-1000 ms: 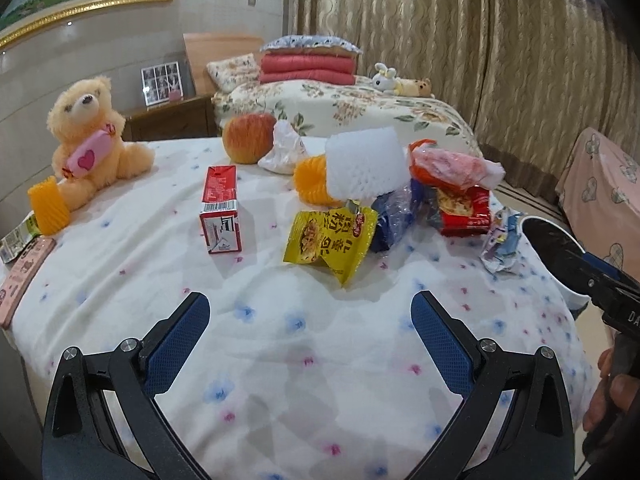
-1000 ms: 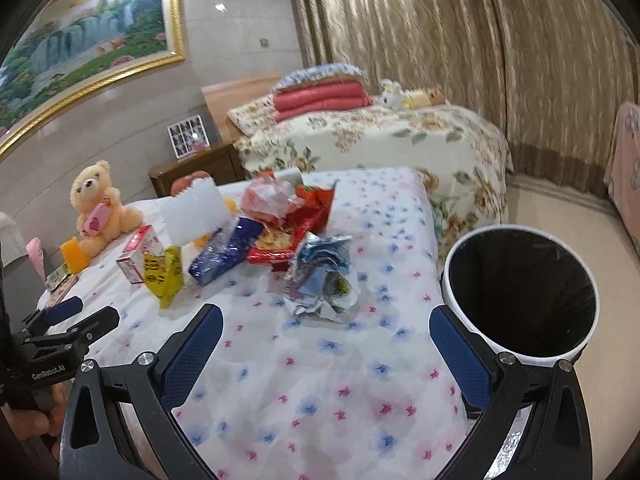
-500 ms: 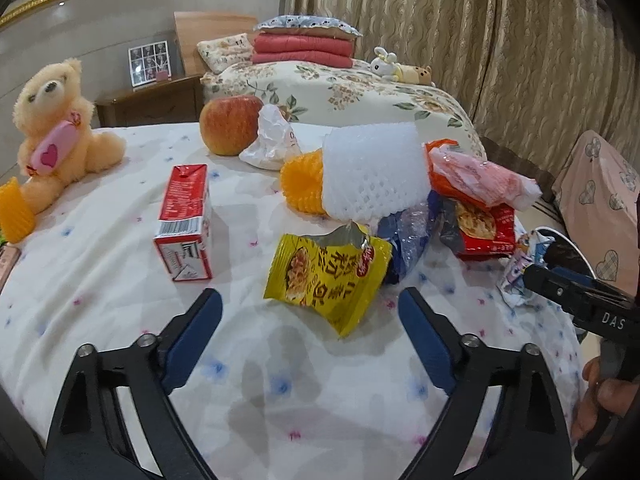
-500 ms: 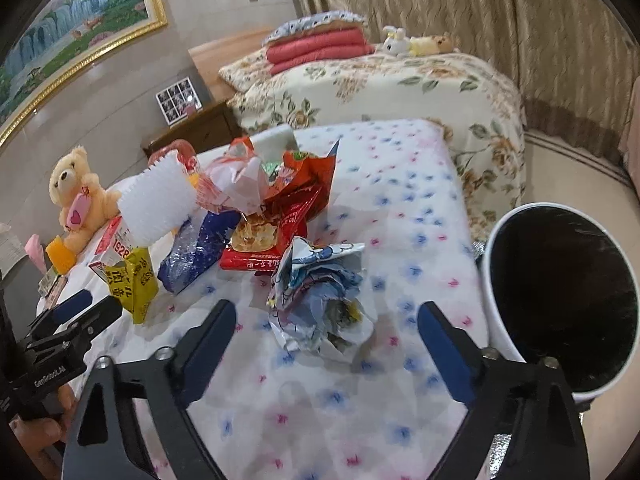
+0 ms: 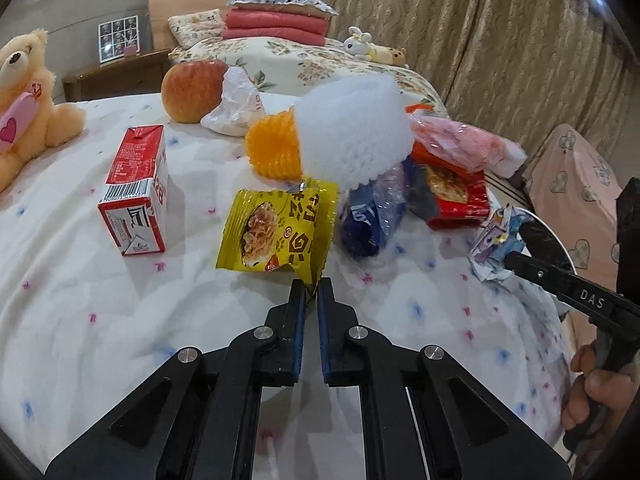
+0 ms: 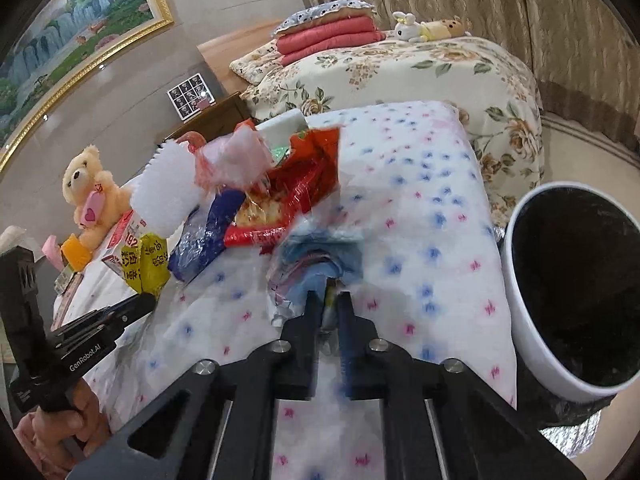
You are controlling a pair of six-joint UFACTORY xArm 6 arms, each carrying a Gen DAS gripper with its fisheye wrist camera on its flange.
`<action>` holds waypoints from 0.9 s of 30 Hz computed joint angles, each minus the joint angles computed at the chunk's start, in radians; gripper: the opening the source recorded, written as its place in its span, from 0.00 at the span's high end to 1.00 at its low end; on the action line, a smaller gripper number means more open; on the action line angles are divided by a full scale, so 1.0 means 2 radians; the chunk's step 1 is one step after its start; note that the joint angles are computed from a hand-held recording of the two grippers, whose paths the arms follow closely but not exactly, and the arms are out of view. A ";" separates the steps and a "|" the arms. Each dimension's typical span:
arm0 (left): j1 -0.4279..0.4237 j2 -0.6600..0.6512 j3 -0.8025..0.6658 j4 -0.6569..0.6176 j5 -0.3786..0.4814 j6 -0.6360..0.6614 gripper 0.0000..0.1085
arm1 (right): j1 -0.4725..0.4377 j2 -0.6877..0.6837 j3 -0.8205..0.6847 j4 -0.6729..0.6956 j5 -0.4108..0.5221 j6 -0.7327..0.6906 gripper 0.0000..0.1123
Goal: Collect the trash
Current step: 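Grasp the yellow noodle packet with the left tool while the right tool grasps the crumpled foil wrapper, then carry both wrappers over the black bin and open both tools to drop them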
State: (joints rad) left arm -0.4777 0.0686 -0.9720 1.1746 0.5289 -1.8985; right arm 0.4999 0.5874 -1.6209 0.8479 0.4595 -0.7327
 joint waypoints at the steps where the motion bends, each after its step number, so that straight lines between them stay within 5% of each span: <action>1: -0.002 -0.005 0.004 0.004 0.000 -0.004 0.96 | -0.001 -0.004 0.006 0.007 -0.001 -0.006 0.93; 12: -0.045 -0.006 -0.009 0.031 0.007 -0.011 0.96 | -0.014 -0.046 0.061 0.083 -0.015 -0.070 0.93; 27: -0.069 0.085 -0.130 0.004 -0.029 0.081 0.96 | -0.053 -0.086 0.108 0.143 -0.031 -0.111 0.93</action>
